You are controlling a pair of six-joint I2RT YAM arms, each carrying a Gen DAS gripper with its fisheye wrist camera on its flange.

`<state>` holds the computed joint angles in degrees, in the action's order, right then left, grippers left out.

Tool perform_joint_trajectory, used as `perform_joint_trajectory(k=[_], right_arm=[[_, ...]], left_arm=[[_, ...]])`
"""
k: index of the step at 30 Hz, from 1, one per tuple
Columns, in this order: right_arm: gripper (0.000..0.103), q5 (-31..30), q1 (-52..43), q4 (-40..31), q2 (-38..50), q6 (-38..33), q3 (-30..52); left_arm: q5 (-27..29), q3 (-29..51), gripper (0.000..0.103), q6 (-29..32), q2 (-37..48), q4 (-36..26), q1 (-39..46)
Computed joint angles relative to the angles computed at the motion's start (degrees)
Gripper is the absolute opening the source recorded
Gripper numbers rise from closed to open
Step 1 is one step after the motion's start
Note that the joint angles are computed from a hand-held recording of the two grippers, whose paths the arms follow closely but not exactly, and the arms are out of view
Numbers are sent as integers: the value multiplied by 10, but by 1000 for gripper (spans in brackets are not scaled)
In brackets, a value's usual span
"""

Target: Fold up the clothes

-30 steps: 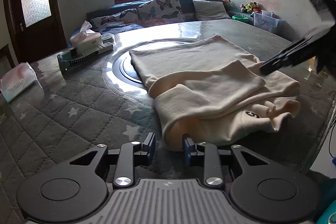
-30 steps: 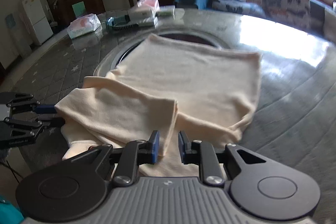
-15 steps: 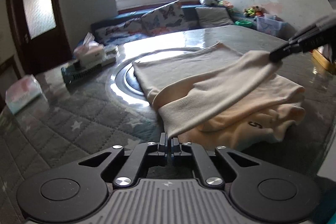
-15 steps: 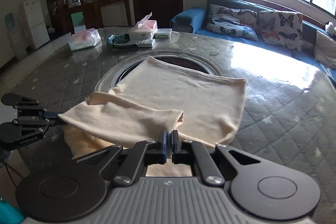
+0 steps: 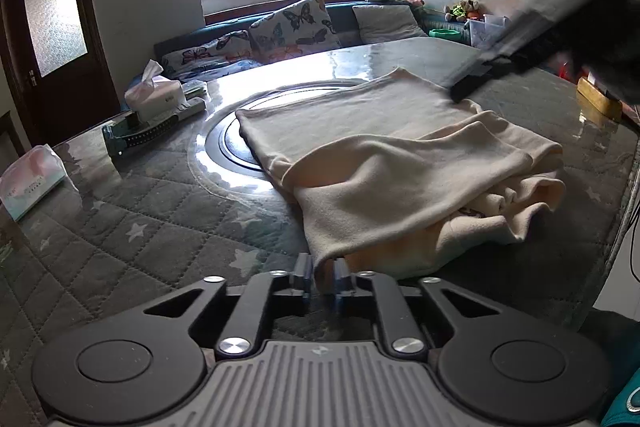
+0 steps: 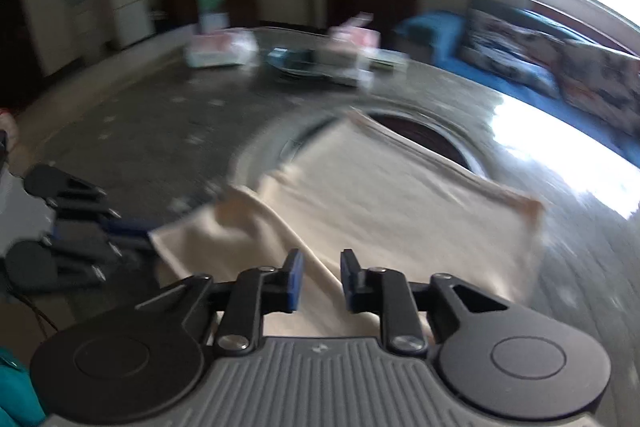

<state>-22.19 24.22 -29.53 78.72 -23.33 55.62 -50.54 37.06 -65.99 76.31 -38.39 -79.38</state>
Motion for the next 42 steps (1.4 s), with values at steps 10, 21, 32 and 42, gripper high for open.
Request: perform_joint_trajectory(k=[10,21,32,42], right_arm=[[29,-5,111,-7,183,-37,144],[2,13,137,34,242,-7,171],[10,28,71,-2,168,-8,145],[19,49,-42,-52,58,-40,38]], left_arm=[[-1,-27,7,44,-18,39,13],[-14,-32,2,31,-12,36,-7],[-17,-26,8,10,-99,-43,-22],[33,-3,8,173,-90,112,120]])
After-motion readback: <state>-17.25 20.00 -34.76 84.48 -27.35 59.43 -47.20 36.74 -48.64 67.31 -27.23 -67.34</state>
